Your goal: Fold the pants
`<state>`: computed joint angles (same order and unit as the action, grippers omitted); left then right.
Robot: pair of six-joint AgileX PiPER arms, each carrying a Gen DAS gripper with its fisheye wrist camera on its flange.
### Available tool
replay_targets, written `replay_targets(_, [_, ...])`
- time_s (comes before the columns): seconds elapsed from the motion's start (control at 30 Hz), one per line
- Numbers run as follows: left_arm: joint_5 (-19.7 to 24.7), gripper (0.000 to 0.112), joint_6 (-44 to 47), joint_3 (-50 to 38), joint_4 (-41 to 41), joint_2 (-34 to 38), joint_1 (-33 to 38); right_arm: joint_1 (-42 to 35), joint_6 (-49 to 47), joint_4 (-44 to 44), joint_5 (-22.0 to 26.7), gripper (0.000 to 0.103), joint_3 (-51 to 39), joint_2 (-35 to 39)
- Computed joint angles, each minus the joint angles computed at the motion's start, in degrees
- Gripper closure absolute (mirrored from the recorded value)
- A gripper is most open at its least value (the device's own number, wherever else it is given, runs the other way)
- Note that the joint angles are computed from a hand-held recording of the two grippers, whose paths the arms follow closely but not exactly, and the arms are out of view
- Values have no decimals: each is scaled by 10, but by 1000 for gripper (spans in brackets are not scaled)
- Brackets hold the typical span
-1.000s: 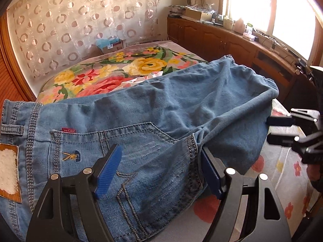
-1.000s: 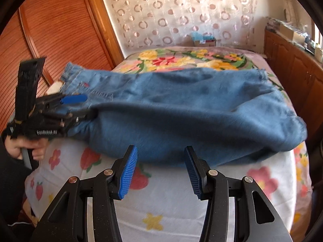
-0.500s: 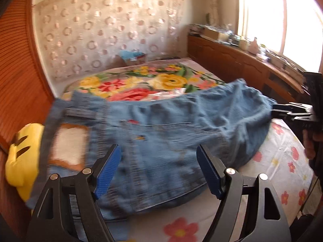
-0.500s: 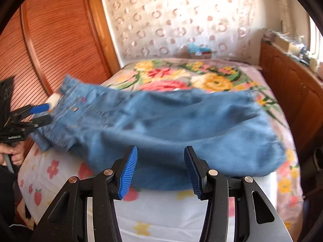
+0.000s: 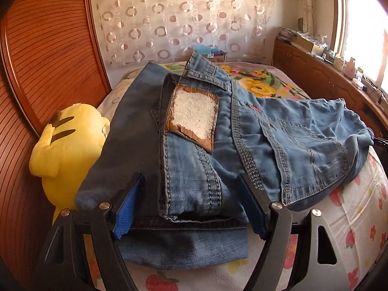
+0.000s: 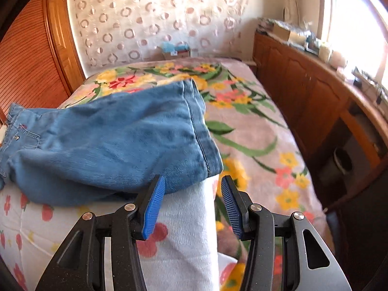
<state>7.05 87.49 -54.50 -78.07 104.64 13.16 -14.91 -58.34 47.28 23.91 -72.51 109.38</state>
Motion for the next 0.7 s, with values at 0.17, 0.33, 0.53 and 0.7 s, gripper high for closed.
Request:
replay_targets(0.17, [-1,34,2,1,1,0,0,-2,74,-41,62,53,-98,58])
replay_targets(0.33, [4,34,10,2,-7,3,5,10,97,-59,59,53,-128,77])
replay_targets(0.53, [23,38,47,-3,-43,13,16,26,105,-88,15,59,-89,61])
replay_targets(0.7, [22,56,95,3,-95,8,14,29,55,-49,29,94,-86,59])
